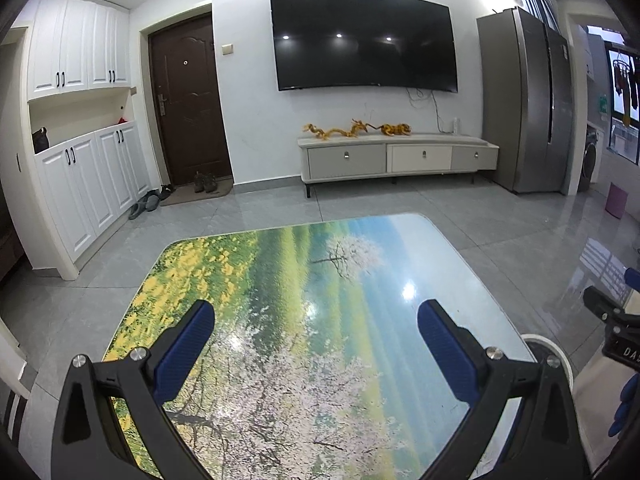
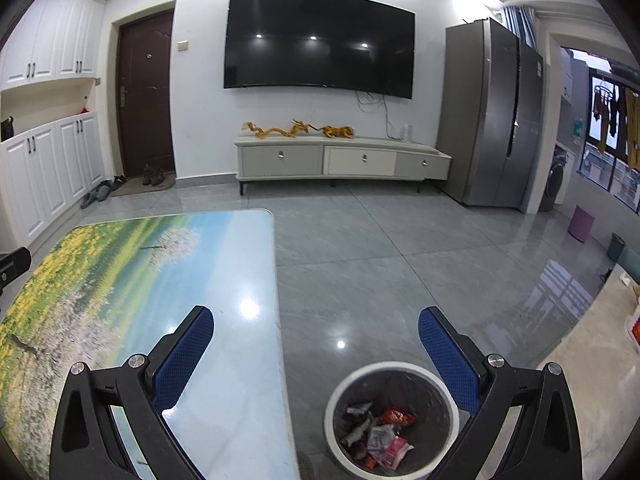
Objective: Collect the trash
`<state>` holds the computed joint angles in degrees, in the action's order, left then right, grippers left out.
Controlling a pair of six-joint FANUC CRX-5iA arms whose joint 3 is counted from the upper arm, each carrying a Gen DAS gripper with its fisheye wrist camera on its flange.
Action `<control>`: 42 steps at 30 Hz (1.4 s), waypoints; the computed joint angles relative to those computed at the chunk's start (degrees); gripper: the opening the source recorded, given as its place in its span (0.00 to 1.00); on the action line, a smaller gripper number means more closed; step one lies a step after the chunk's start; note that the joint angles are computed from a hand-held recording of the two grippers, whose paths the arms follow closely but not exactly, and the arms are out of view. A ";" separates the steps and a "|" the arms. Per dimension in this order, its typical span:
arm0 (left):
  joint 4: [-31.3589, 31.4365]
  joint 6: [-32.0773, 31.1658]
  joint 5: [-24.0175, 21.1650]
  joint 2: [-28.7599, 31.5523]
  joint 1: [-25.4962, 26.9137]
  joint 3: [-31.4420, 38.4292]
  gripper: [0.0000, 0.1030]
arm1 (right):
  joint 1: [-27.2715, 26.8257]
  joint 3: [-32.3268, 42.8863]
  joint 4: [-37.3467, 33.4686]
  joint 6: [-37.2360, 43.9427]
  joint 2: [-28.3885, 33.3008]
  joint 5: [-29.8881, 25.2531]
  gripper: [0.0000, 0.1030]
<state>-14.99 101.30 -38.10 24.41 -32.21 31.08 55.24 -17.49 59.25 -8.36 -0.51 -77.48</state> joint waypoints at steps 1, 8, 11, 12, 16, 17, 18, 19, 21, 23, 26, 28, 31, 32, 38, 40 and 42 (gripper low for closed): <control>-0.31 0.01 -0.09 0.14 -0.05 0.13 0.99 | 0.14 -0.25 -0.27 -0.25 -0.21 -0.48 1.00; -4.44 2.32 -0.17 0.31 -1.01 0.43 0.99 | 0.77 -1.52 -1.25 -1.33 -1.37 -2.09 1.00; -4.92 2.69 -0.26 0.28 -1.06 0.49 0.99 | 0.83 -1.39 -1.54 -1.36 -1.18 -2.20 1.00; -4.84 2.62 -0.22 0.22 -0.99 0.42 0.99 | 0.87 -1.35 -1.60 -1.30 -1.14 -2.23 1.00; -5.28 2.91 -0.25 0.18 -1.06 0.45 0.99 | 0.84 -1.18 -1.58 -1.15 -1.02 -2.20 1.00; -5.38 2.93 -0.23 0.16 -1.06 0.41 0.99 | 0.80 -1.26 -1.58 -1.04 -1.03 -2.13 1.00; -5.47 2.90 -0.21 0.13 -1.07 0.37 0.99 | 0.81 -1.26 -1.60 -1.04 -1.04 -2.12 1.00; -5.50 2.85 -0.19 0.13 -1.07 0.34 0.99 | 0.82 -1.26 -1.59 -1.01 -1.04 -2.09 1.00; -5.56 2.89 -0.10 0.13 -1.10 0.33 0.99 | 0.83 -1.20 -1.58 -0.96 -0.99 -2.12 1.00; -5.78 3.02 -0.04 0.17 -1.17 0.42 0.99 | 0.83 -1.17 -1.60 -0.99 -0.97 -2.17 1.00; -6.00 3.09 0.06 0.05 -1.19 0.47 0.99 | 0.75 -1.18 -1.54 -0.94 -0.98 -2.07 1.00; -6.17 3.27 0.10 0.00 -1.22 0.64 0.99 | 0.45 -1.15 -1.41 -0.74 -1.03 -1.80 1.00; -6.93 4.10 0.26 -0.27 -1.21 0.94 0.99 | 0.22 -0.95 -1.05 -0.52 -0.97 -1.60 1.00; -7.26 4.47 0.34 -0.40 -1.19 1.03 0.99 | 0.18 -0.86 -0.81 -0.42 -0.98 -1.62 1.00; -8.86 6.71 0.69 -1.37 -0.81 1.13 0.99 | -0.03 -0.48 1.01 -0.01 -0.89 -1.69 1.00; -9.31 7.22 0.63 -1.56 -0.81 1.34 0.99 | -0.06 -0.28 1.62 0.14 -0.82 -1.78 1.00; -9.76 7.57 0.65 -1.83 -0.76 1.52 0.99 | -0.08 -0.01 2.27 0.24 -0.71 -1.95 1.00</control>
<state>-24.75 108.86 -37.45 22.58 -32.97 32.60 55.16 -17.50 61.52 -8.12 -1.22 -79.43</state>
